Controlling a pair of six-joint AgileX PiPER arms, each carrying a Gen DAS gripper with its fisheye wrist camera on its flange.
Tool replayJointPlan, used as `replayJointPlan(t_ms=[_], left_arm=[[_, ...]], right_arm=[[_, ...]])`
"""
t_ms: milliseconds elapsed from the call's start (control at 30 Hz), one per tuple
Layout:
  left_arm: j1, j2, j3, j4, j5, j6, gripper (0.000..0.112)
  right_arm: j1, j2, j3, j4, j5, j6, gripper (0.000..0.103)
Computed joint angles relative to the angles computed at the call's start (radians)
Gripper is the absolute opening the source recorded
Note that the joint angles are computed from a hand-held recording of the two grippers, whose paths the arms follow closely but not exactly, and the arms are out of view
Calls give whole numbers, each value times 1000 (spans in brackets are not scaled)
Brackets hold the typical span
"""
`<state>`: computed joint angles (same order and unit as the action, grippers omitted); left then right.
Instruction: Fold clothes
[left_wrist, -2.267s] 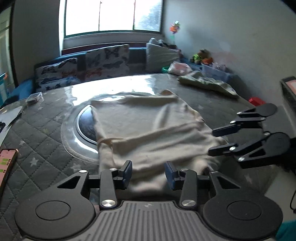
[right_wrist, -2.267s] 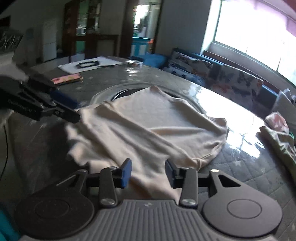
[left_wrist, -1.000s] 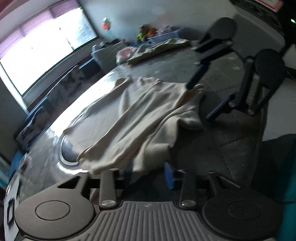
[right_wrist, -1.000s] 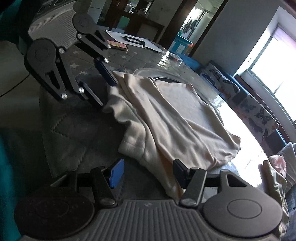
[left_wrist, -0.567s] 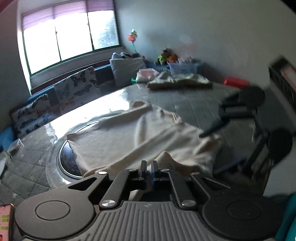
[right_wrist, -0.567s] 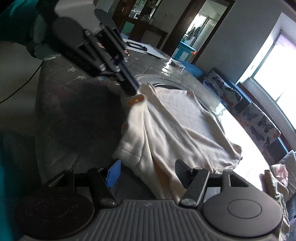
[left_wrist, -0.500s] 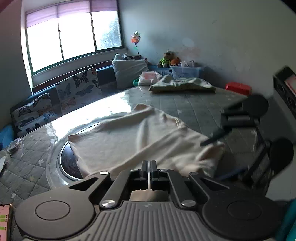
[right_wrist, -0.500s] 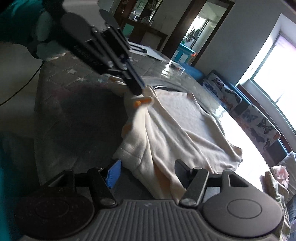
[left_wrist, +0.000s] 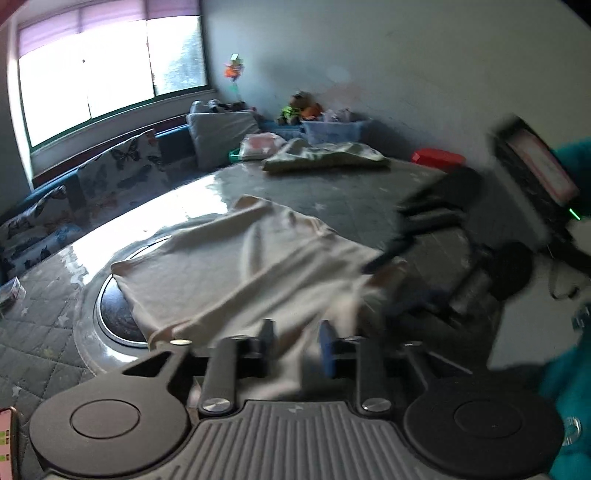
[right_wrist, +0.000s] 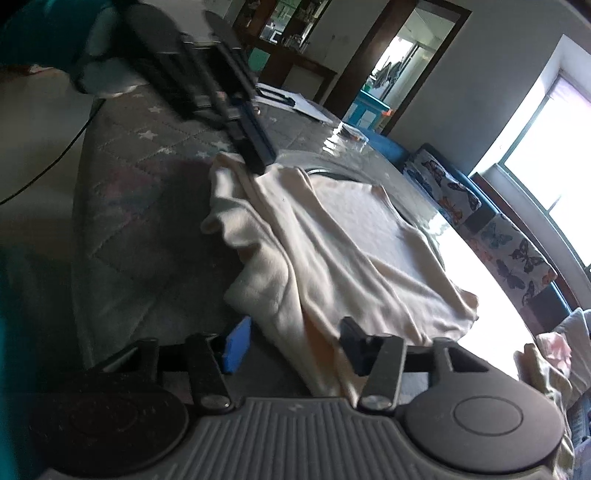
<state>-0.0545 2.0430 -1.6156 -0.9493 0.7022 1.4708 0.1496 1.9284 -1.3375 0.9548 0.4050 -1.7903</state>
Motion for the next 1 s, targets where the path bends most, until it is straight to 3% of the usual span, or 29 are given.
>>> replayJointPlan(t_ms=[67, 300, 367, 400, 433, 500, 600, 633, 667, 833, 900, 967, 1000], left_arm=[[-10, -17, 32, 3, -13, 24, 51], [-94, 39, 26, -9, -140, 35, 55], [-107, 67, -15, 16, -163, -13, 41], [-109, 79, -36, 26, -168, -41, 19], [-111, 91, -58, 37, -173, -70, 12], [-115, 115, -103, 63, -183, -130, 9], [-101, 154, -191, 83, -153, -205, 8], [-98, 162, -210, 82, -147, -214, 7], [-97, 168, -225, 90, -142, -226, 7], [-86, 193, -285, 102, -102, -265, 7], [-75, 190, -290, 97, -83, -262, 12], [-53, 157, -245, 59, -80, -201, 17], [-43, 137, -213, 37, -88, -163, 26]], right_arm=[[1, 34, -56, -16, 41, 45, 24], [-49, 116, -258, -70, 225, 342, 16], [-60, 123, -284, -67, 247, 369, 16], [-61, 124, -290, -68, 248, 372, 16], [-61, 123, -291, -66, 245, 368, 16], [-59, 119, -283, -65, 242, 353, 17], [-50, 82, -201, -17, 178, 231, 38], [-44, 70, -170, 0, 152, 187, 50], [-39, 58, -140, 17, 126, 142, 54], [4, 57, -54, 181, -13, -119, 56], [31, 75, -65, 184, -88, -130, 49], [18, 112, -138, 101, -40, 18, 23], [1, 132, -189, 64, 11, 118, 19]])
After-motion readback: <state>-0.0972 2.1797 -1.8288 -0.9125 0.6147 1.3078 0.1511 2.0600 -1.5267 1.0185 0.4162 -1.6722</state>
